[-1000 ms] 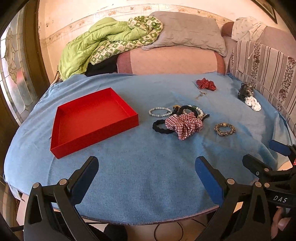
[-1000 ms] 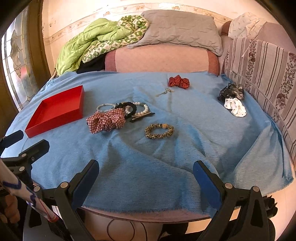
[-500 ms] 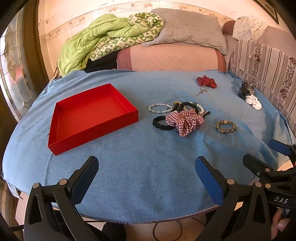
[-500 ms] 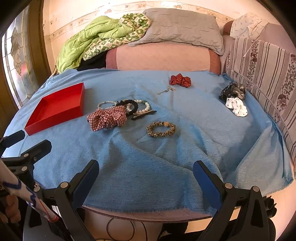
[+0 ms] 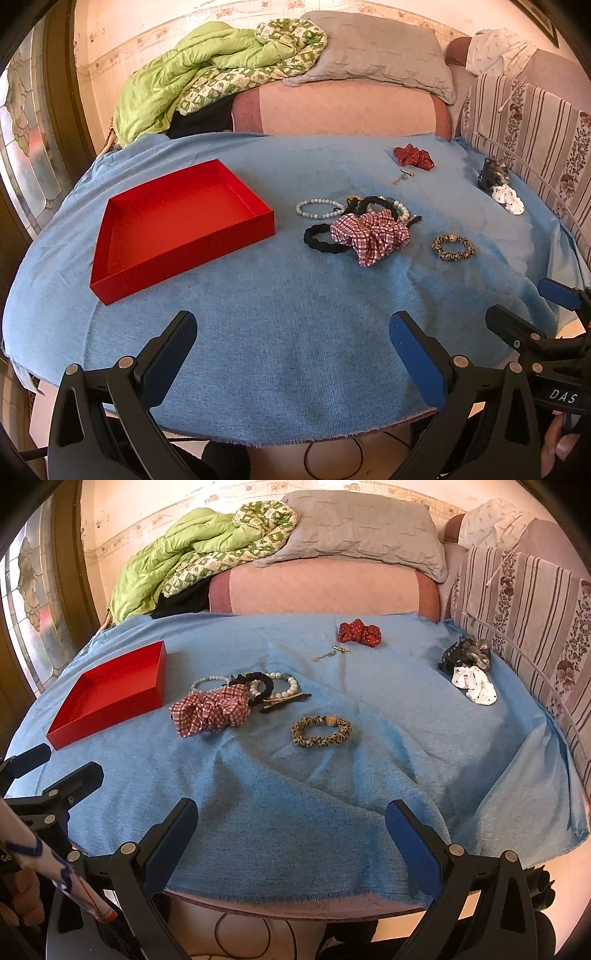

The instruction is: Organize jewelry

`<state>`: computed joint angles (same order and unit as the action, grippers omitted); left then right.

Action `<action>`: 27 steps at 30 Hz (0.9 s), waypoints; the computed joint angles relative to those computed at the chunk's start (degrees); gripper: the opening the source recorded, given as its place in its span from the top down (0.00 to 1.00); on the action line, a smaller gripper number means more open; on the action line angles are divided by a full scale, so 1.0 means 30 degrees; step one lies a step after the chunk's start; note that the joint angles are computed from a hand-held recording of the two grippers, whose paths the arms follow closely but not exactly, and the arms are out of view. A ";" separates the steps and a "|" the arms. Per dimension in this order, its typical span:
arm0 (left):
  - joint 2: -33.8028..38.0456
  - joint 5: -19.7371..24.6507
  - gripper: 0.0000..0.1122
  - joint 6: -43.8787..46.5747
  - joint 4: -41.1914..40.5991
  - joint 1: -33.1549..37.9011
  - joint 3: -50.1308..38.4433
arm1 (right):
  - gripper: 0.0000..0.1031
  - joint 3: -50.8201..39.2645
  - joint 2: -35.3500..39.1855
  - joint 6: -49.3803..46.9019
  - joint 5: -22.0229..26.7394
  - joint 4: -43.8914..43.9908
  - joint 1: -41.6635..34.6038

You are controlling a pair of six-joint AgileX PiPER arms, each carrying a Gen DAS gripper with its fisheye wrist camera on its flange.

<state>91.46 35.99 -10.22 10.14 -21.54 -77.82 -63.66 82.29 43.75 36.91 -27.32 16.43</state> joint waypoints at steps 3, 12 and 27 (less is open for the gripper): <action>0.0144 0.0070 0.08 0.0125 -0.0119 0.0023 -0.0073 | 0.00 -0.0030 0.0116 -0.0104 -0.0087 0.0193 -0.0061; 0.0831 0.0301 0.08 0.1053 -0.1174 0.0290 -0.0506 | 0.00 -0.0218 0.0552 -0.1384 -0.0425 0.1700 -0.0903; 0.9339 0.6956 0.21 0.5501 -0.8284 0.1565 -1.3562 | 0.00 -0.0521 0.1473 -0.2944 -0.0990 0.3984 -0.2254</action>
<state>119.48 56.86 6.29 -14.71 -16.84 -118.50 -65.22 86.71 34.92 33.94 -15.37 9.66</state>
